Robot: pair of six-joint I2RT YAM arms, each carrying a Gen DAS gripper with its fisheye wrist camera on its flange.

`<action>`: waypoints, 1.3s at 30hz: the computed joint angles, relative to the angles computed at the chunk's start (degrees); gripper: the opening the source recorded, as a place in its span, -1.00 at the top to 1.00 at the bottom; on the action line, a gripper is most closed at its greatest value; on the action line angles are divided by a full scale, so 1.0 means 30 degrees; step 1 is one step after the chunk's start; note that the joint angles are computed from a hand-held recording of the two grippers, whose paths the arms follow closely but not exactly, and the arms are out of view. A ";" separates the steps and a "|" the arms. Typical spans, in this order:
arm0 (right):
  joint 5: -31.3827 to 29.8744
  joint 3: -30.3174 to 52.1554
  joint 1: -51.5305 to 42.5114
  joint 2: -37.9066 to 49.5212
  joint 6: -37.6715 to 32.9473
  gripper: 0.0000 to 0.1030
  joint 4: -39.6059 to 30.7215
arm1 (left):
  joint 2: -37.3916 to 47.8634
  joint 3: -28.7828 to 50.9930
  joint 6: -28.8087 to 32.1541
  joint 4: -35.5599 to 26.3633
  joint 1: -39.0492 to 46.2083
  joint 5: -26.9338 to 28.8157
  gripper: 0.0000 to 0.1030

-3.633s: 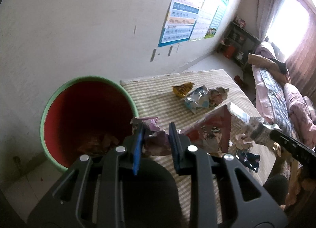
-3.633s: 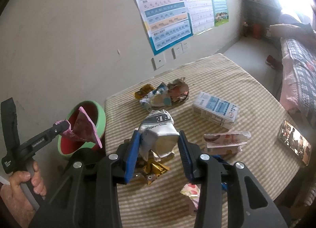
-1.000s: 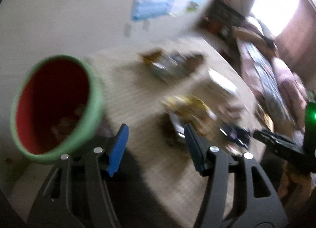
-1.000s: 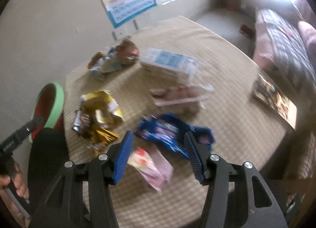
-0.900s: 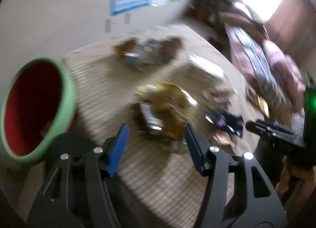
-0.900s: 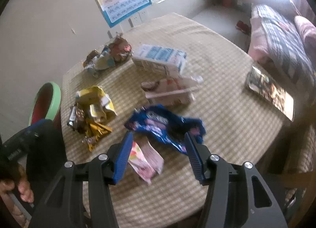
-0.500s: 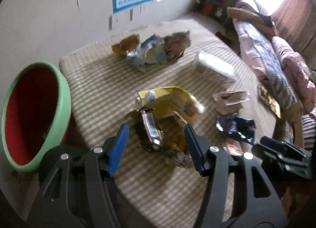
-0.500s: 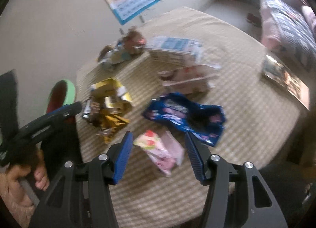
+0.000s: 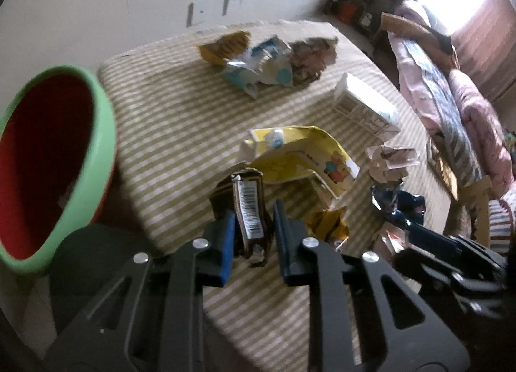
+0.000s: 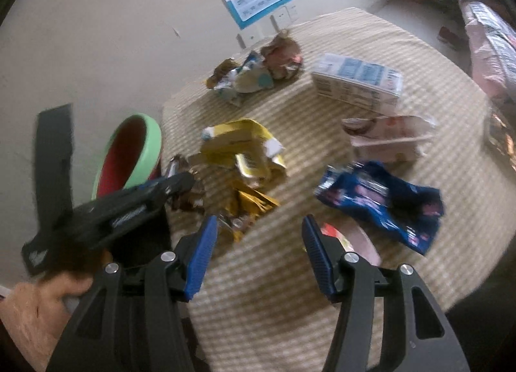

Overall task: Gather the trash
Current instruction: 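Grasp the black barcode wrapper with the left gripper while the right gripper grasps the gold wrapper, then carry both wrappers over the green bin and open both grippers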

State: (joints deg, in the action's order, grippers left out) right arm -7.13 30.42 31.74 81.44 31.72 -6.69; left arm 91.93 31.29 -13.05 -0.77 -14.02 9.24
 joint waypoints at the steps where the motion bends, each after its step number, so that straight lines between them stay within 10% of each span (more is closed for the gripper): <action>1: -0.0158 0.0275 0.0015 0.0558 -0.0025 -0.05 0.0260 | -0.0506 -0.0275 -0.0081 -0.0056 0.0206 -0.0001 0.59; 8: -0.0905 0.2813 0.0412 0.5216 0.0245 0.02 0.1280 | -0.2696 -0.1810 -0.0368 0.0387 0.2075 0.0932 0.58; 14: -0.1216 0.3736 0.0587 0.7410 0.0548 0.51 0.1603 | -0.2628 -0.1825 -0.0348 0.0572 0.1905 0.0813 0.58; 19: -0.1206 0.2542 0.0666 0.5870 0.0707 0.91 0.2248 | -0.2827 -0.2024 -0.0362 0.0794 0.1717 0.0524 0.58; 39: -0.0153 0.0270 0.0287 -0.0766 0.1503 0.91 0.1173 | -0.4285 -0.2779 -0.0630 0.1194 0.1493 -0.0098 0.58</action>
State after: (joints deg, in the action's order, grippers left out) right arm -7.59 31.22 32.60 79.14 36.23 -3.18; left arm 79.08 22.95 -14.94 2.81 -9.55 8.95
